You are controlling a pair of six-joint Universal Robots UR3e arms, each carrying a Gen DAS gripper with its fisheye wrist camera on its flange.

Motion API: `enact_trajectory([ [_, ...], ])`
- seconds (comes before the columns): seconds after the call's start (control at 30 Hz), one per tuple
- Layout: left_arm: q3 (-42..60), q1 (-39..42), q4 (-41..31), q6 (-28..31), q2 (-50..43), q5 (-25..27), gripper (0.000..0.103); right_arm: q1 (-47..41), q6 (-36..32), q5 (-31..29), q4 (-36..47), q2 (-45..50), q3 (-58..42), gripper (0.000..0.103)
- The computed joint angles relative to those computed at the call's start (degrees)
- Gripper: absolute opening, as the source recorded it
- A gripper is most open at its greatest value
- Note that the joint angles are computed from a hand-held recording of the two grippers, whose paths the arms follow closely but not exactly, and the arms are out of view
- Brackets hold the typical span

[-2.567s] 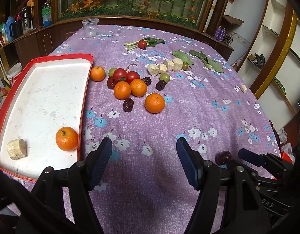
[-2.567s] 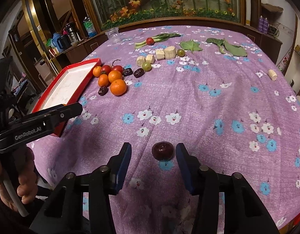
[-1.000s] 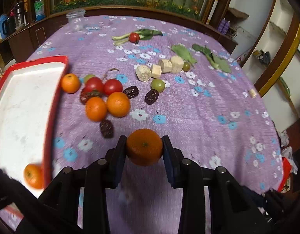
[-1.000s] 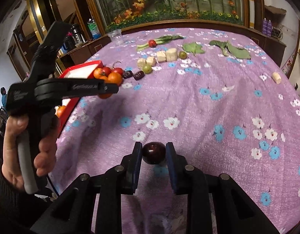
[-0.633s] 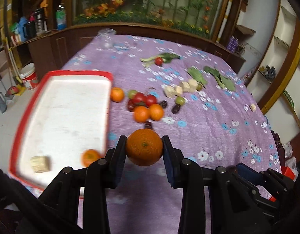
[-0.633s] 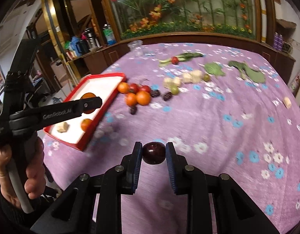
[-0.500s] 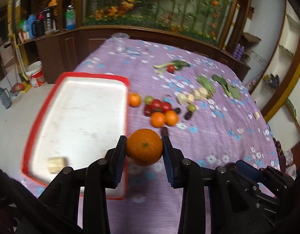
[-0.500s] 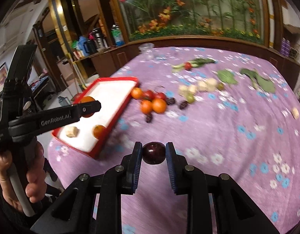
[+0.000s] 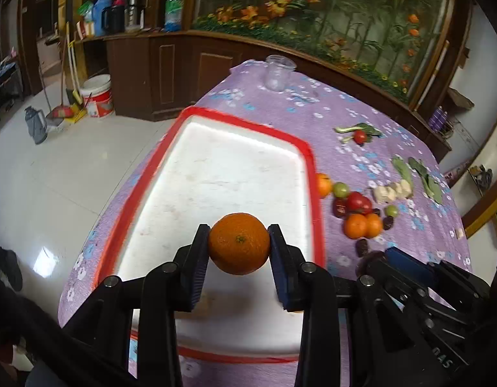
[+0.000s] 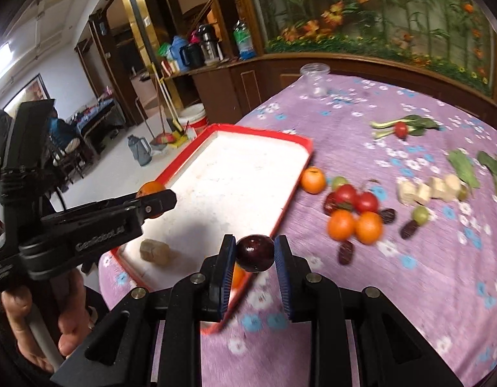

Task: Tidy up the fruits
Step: 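Carry the plum and orange into the tray and open both tools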

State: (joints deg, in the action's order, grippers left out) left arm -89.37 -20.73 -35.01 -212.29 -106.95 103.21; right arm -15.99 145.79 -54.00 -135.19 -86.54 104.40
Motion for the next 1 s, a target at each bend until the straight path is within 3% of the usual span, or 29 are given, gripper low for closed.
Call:
enact_trajectory([
  [0.43,-1.38,4.61,0.05,4.07,-2.86,-3.26,0.033,11.18,6.18,-6.65,-5.94,18.54,-14.47,0.025],
  [1.0,-1.70,6.56,-0.21,4.75,-4.99,-4.92,0.034,14.36,6.88,-9.60,-7.23,24.23,-17.76,0.028],
])
